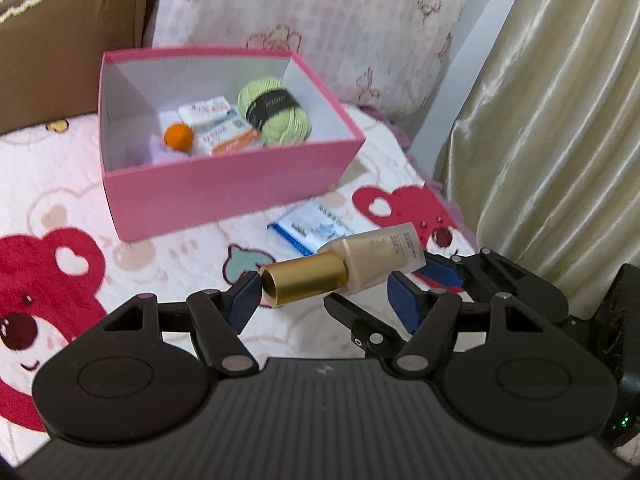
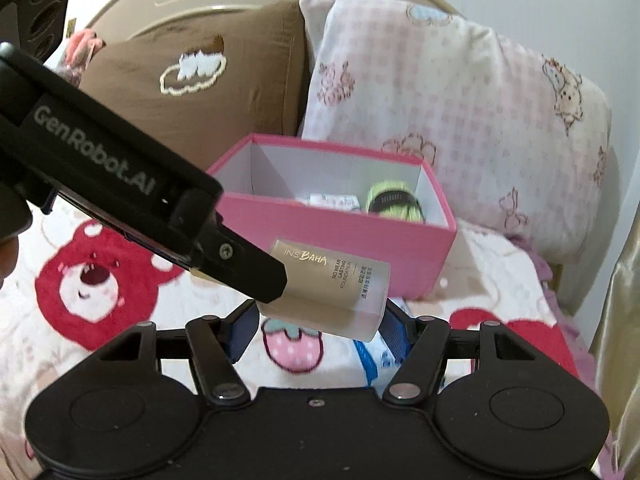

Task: Organize objects
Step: 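Lift the foundation bottle off the blanket with the left tool, then carry the foundation bottle with the left tool over the pink box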

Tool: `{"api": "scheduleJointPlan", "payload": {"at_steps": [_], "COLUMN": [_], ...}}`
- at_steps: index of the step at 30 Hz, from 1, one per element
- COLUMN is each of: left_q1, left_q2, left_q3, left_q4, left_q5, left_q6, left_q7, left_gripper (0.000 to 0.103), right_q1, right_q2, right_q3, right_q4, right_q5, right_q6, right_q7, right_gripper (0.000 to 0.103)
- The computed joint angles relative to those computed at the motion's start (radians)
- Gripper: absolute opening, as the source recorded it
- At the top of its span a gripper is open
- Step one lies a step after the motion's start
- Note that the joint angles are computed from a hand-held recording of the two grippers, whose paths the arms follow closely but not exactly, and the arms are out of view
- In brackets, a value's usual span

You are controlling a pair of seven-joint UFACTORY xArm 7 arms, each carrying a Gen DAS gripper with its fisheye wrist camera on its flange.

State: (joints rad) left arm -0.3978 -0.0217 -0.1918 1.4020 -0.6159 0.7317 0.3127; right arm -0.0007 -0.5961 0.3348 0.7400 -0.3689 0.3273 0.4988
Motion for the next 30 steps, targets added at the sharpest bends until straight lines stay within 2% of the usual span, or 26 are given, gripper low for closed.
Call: {"api": "scheduleJointPlan", "payload": {"at_steps": [8,13,21,26,30], "left_q1": [0.012,0.027,0.047,0.043,0.016], "left_q2": [0.006,0.052,0.193,0.320,0.477], "left_q3": [0.010,0.011,0.003,-0.001,0.009], "left_q4": [0.078,0.166,0.391,0.582,0.824], "left_q5": [0.035,0.063,0.167,0.242,0.325], "left_q6": [0.015,0.009,0.036,0.082,0.171], "left_q7": [-0.020,-0.054,-0.162,-0.260,-0.355], "left_gripper": [0.067,0.067,0.067,0.067,0.067], "right_q1": [-0.007,0.010,0.020,0.081,0.146], "right_q2": [0.051,0.143,0.297,0.399,0.488], "right_q3": [-0.001,-0.032,-0.062,-0.130,-0.207], "right_q4": [0.102,0.211,0.383,0.493,0.585], "right_q5": [-0.032,-0.042,-0.111,-0.054,0.107], "right_q6": [-0.003,-0.010,-0.053,-0.046,-0.034], "right_q7": [-0.053,-0.130,-0.231,-0.327,-0.475], "right_gripper": [0.070,0.070,0.070,0.069,0.069]}}
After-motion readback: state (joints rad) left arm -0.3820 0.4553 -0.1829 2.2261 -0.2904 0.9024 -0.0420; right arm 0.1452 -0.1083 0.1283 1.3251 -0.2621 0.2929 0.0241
